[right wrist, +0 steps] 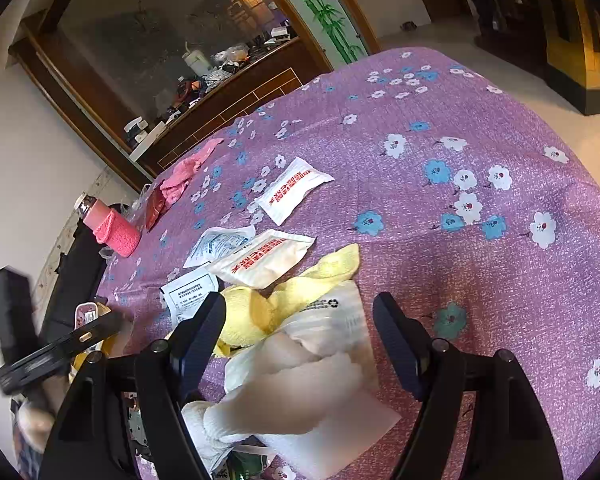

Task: Organize soft objects
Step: 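Grasp the yellow cloth with right tool while left tool pinches a small white item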

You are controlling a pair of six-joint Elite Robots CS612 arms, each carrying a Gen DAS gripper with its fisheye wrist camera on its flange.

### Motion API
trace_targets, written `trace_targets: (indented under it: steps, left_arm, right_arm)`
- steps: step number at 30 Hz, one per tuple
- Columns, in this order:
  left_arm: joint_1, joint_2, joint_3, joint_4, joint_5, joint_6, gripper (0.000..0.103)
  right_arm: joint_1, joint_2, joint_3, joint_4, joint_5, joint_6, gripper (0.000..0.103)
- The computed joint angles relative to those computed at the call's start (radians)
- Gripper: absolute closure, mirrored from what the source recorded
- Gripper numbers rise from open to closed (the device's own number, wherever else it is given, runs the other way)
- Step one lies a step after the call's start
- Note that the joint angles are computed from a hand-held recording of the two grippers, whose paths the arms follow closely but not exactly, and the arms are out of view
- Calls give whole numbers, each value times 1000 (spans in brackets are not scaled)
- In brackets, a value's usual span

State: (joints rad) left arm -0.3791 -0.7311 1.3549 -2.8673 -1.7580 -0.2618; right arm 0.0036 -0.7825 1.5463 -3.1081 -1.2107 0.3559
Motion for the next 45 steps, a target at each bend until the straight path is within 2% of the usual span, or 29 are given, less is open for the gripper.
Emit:
trace_targets:
  steps: [4, 7, 12, 14, 15, 16, 17, 19, 22, 26, 31, 32, 34, 35, 36, 37, 40, 41, 42, 43, 45]
  left_arm:
    - [-3, 56, -84, 61, 3, 72, 27]
    - [-3, 85, -129, 107, -25, 134, 27]
    - [-6, 102, -154, 128, -108, 179, 27]
    - [-11, 101, -156, 146, -114, 193, 27]
    - [-16, 96, -154, 158, -91, 196, 32]
    - [-18, 94, -154, 165, -79, 200, 45]
    - [-20, 90, -152, 175, -73, 209, 52]
    - [-17, 87, -151, 184, -84, 212, 85]
    - [-15, 75, -131, 156, -93, 210, 90]
    - [-18, 63, -109, 135, -98, 213, 91]
    - [-20, 62, -119, 141, -114, 215, 90]
    - [-24, 64, -122, 138, -103, 217, 88]
    - [-27, 71, -137, 160, -105, 228, 53]
    - [-30, 76, -146, 179, -107, 236, 47]
    - [-34, 80, -154, 194, -98, 245, 43]
    - [-38, 84, -164, 215, -86, 258, 43]
    - [-34, 89, -174, 206, -102, 244, 43]
    - [-37, 89, -179, 229, -86, 250, 46]
    - [-39, 88, -178, 234, -75, 256, 63]
    - [-39, 87, -177, 240, -77, 266, 84]
    - [-31, 87, -176, 244, -121, 269, 91]
  right_arm:
    - [-4, 1, 2, -7, -1, 13, 28]
    - [-1, 3, -3, 6, -12, 8, 28]
    - [3, 6, -6, 23, -28, 0, 28]
    - [3, 6, -6, 23, -31, 2, 28]
    - [3, 5, -6, 22, -31, 3, 28]
    - [1, 5, -4, 19, -32, 8, 28]
    - [0, 5, -3, 16, -31, 12, 28]
    - [-2, 5, -1, 13, -29, 19, 28]
    - [-6, 2, 2, 7, -21, 24, 28]
    - [-12, -2, 12, -17, -10, 29, 28]
    - [-8, -6, 6, 15, 33, 3, 28]
    - [-6, -9, 5, 18, 45, -1, 28]
    - [-7, -11, -1, 24, 78, -2, 28]
    - [-7, -11, -9, 39, 93, -4, 28]
    - [-7, -10, -25, 77, 103, -22, 28]
    - [-5, -9, -41, 120, 103, -47, 28]
    - [6, 0, -100, 256, 48, -141, 28]
    - [10, 5, -125, 314, 20, -168, 28]
    - [9, 5, -134, 346, 10, -178, 28]
    - [6, 2, -138, 369, 10, -184, 28]
    - [-1, -13, -118, 360, 22, -196, 28]
